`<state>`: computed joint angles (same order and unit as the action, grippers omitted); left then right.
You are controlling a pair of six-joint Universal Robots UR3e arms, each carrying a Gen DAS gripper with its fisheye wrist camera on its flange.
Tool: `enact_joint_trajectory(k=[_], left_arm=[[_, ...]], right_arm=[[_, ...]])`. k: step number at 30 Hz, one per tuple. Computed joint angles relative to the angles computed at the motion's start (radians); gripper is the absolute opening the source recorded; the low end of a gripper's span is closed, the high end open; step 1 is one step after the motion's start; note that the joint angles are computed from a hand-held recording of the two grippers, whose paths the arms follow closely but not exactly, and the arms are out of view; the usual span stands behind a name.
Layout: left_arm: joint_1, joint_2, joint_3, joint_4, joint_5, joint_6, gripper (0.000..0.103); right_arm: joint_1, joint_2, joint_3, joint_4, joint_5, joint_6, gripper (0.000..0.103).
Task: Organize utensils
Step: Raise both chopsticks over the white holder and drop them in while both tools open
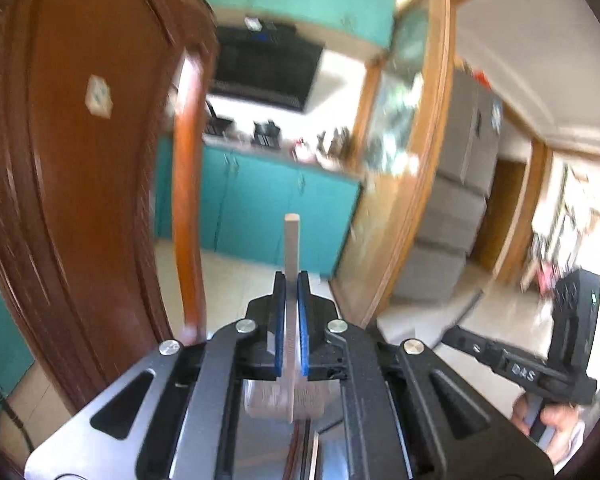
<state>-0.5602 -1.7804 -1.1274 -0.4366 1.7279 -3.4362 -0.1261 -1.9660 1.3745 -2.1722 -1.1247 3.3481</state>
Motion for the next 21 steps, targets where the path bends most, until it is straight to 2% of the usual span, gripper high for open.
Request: enact_joint_trajectory(k=[2,4,8,11,13,15,18,21], left_arm=[[0.014,-0.007,-0.007,0.056,0.007,-0.028,0.006],[0.039,-0.023,-0.001,0.059,-0.031,-0.068,0.006],[0.051,-0.052,0.014,0.103,-0.035,-0.081,0.006],[0.059,-0.073,0.001,0.192,-0.014,-0.109,0.006],[0.065,-0.121,0.028,0.228,0.028,-0.142,0.006],[0.066,-0.201,0.11,0.21,0.047,-0.173,0.006],[0.093,-0.272,0.159,0.202,0.036,-0.222,0.006],[0.083,-0.359,0.26,0.124,0.054,-0.219,0.006]], right_arm=[[0.004,0.054,-0.024,-0.077,-0.021,0.027,0.007],[0.031,0.093,-0.047,-0.166,-0.087,0.075,0.007],[0.158,0.201,-0.06,-0.363,-0.332,0.107,0.007],[0.226,0.291,-0.075,-0.388,-0.447,0.075,0.007],[0.234,0.338,-0.1,-0.343,-0.447,0.057,0.007],[0.235,0.368,-0.103,-0.316,-0.427,0.052,0.007],[0.262,0.399,-0.092,-0.315,-0.451,0.035,0.007],[0.304,0.404,-0.062,-0.345,-0.49,0.023,0.007]])
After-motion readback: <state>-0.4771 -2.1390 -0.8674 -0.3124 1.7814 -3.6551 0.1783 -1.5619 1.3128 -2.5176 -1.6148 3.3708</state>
